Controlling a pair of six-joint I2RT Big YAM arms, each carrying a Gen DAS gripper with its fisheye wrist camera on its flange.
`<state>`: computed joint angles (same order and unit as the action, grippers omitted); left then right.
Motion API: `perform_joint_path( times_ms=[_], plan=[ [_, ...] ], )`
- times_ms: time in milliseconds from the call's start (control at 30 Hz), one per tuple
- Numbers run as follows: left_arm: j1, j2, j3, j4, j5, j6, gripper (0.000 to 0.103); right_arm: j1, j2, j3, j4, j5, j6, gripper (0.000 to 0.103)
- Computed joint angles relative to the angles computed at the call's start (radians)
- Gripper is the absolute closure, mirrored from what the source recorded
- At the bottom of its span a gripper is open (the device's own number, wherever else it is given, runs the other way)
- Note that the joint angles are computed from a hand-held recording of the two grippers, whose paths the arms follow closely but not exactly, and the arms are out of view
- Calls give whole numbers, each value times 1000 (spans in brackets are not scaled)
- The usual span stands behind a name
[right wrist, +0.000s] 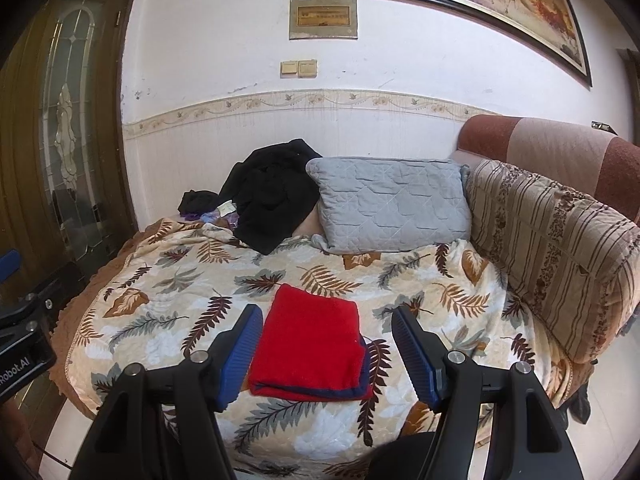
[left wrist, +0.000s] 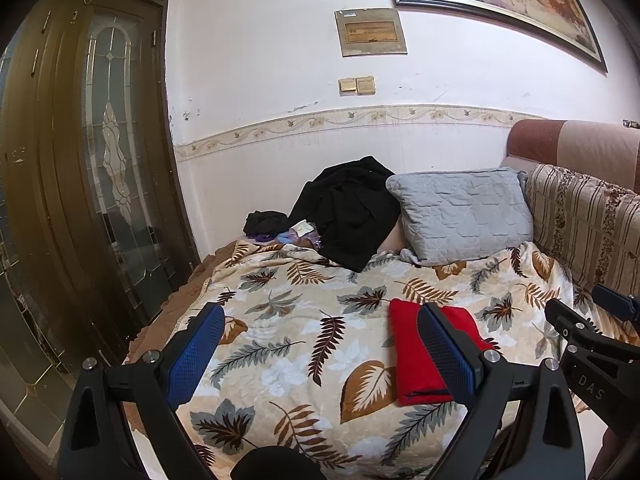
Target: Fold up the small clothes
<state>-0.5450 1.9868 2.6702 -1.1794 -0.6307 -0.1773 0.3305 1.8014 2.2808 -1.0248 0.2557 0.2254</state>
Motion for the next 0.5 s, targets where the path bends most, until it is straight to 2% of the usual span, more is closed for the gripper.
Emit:
perform_joint_path(
  times_ms=[500],
  plan=[
    [-6, 7, 25, 3, 12, 2, 6, 2, -5, -9, 13, 22, 2, 32]
  ],
)
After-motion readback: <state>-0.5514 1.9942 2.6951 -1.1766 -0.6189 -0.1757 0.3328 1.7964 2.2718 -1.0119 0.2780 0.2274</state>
